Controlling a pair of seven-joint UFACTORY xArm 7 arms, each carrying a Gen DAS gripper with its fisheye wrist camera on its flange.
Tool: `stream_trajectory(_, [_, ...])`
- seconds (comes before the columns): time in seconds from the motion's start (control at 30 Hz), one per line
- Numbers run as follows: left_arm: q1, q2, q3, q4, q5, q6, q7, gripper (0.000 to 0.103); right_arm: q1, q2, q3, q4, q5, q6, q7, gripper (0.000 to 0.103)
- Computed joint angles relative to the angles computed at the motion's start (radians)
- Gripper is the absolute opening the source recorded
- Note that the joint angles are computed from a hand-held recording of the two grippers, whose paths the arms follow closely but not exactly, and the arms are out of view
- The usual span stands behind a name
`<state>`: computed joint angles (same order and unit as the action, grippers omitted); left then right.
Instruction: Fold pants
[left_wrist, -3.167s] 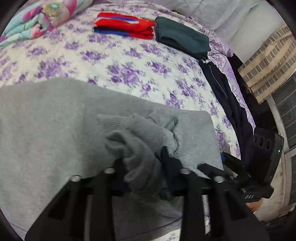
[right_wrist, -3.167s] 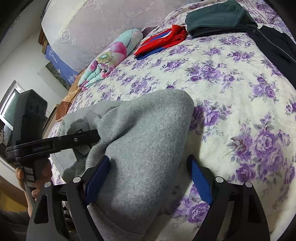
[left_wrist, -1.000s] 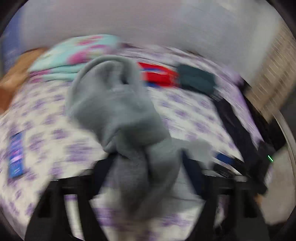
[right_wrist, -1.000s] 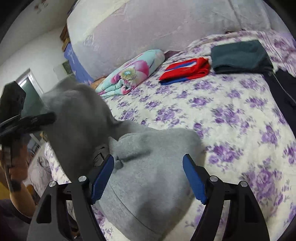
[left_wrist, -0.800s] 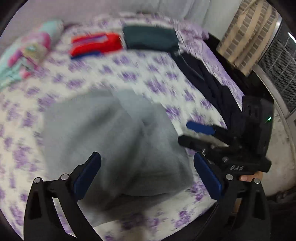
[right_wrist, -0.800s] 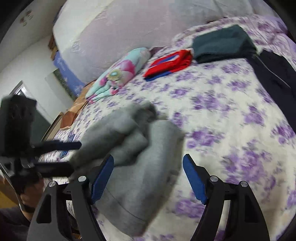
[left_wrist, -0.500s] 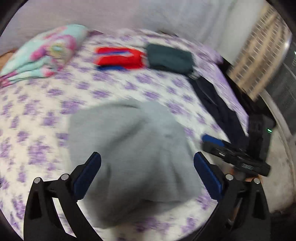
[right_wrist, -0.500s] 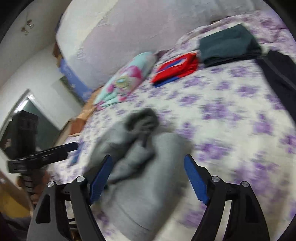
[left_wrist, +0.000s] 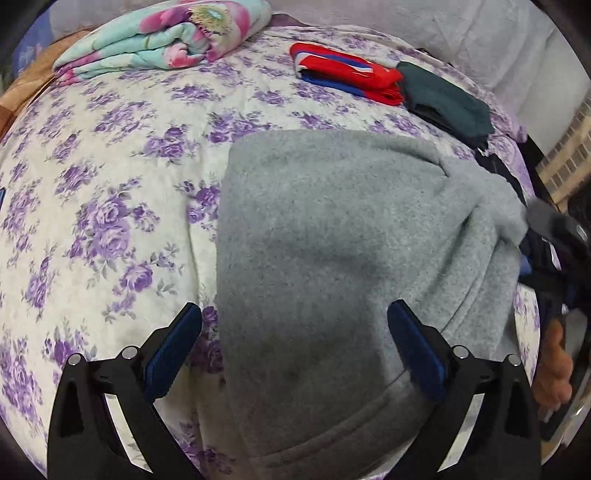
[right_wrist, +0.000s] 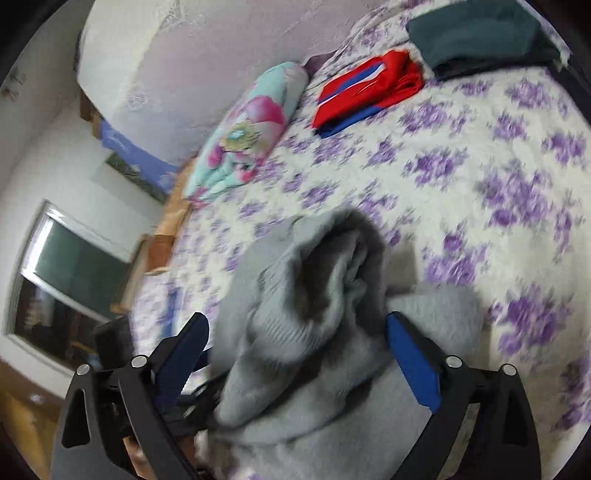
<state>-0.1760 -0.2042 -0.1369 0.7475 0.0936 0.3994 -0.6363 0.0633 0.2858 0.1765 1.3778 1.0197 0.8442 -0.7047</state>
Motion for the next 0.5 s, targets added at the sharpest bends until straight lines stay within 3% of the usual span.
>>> stream_trajectory(0.03, [0.005, 0.001, -0.009, 0.000, 0.022, -0.003, -0.012, 0.099, 0.028, 0.002, -0.007, 0.001, -0.057, -0.048, 0.041, 0.065])
stream_trajectory(0.07, [0.013, -0.004, -0.019, -0.003, 0.054, -0.003, -0.027, 0.099, 0.042, 0.002, -0.007, -0.002, -0.090, -0.082, 0.057, 0.062])
stream_trajectory(0.1, [0.015, -0.016, -0.023, -0.011, 0.068, -0.002, -0.036, 0.099, 0.048, -0.008, 0.000, -0.018, -0.098, -0.115, 0.042, 0.052])
stream_trajectory(0.2, [-0.025, -0.028, 0.021, -0.024, -0.028, -0.011, 0.047, 0.098, 0.048, -0.053, 0.010, -0.063, -0.098, -0.152, 0.007, 0.036])
stream_trajectory(0.23, [-0.034, -0.039, 0.033, -0.031, -0.059, -0.008, 0.075, 0.098, 0.036, -0.070, 0.013, -0.073, -0.064, -0.132, -0.019, 0.020])
stream_trajectory(0.3, [-0.036, -0.078, 0.047, -0.043, -0.098, -0.001, 0.118, 0.097, 0.002, -0.116, 0.011, -0.089, 0.048, -0.038, -0.088, 0.019])
stream_trajectory(0.4, [-0.007, -0.156, 0.022, -0.074, -0.076, -0.040, 0.104, 0.097, -0.008, -0.209, -0.024, -0.143, 0.168, 0.068, -0.197, 0.017])
stream_trajectory(0.5, [-0.012, -0.201, 0.016, -0.084, -0.078, -0.056, 0.129, 0.098, -0.003, -0.279, -0.080, -0.206, 0.226, 0.146, -0.244, 0.017])
